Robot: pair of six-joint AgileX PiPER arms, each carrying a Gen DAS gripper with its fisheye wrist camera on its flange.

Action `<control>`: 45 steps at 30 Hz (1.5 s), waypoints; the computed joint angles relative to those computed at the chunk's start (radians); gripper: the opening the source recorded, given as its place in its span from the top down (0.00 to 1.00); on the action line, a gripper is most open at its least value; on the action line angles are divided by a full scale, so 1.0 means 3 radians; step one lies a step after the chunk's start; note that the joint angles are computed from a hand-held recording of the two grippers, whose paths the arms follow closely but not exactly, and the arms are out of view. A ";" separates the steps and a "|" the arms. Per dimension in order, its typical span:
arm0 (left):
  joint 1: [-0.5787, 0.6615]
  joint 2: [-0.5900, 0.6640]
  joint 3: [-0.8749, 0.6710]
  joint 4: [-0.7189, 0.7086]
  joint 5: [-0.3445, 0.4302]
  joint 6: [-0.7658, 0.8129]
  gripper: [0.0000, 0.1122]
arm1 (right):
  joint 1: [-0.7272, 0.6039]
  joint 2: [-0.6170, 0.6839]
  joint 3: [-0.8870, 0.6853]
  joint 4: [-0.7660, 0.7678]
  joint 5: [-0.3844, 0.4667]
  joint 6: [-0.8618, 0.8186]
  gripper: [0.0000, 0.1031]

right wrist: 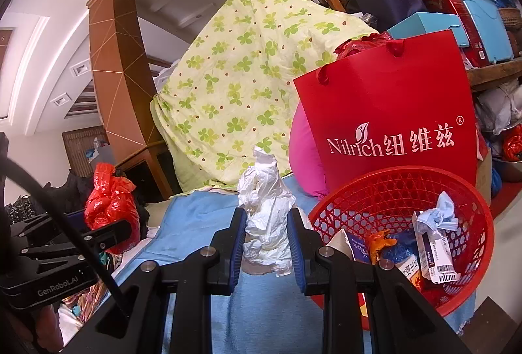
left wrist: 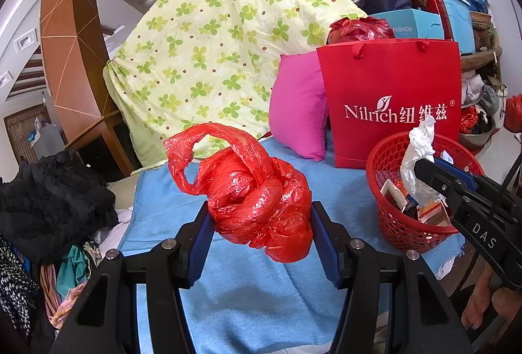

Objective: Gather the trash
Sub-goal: 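Lift the red bag with the left gripper while the right lifts the tissue toward the basket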

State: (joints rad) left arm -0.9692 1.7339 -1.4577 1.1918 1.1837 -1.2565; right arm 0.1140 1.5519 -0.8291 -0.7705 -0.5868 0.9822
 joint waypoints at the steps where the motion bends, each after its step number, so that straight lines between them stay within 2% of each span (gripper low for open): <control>1: 0.0001 -0.0004 0.0004 -0.0002 -0.0011 0.0004 0.47 | -0.0002 -0.0002 0.0003 0.0004 -0.0002 -0.0005 0.73; 45: -0.0042 0.0074 0.0006 -0.0081 -0.0161 0.0164 0.47 | -0.0187 -0.0175 0.0245 0.0168 -0.0073 -0.0038 0.73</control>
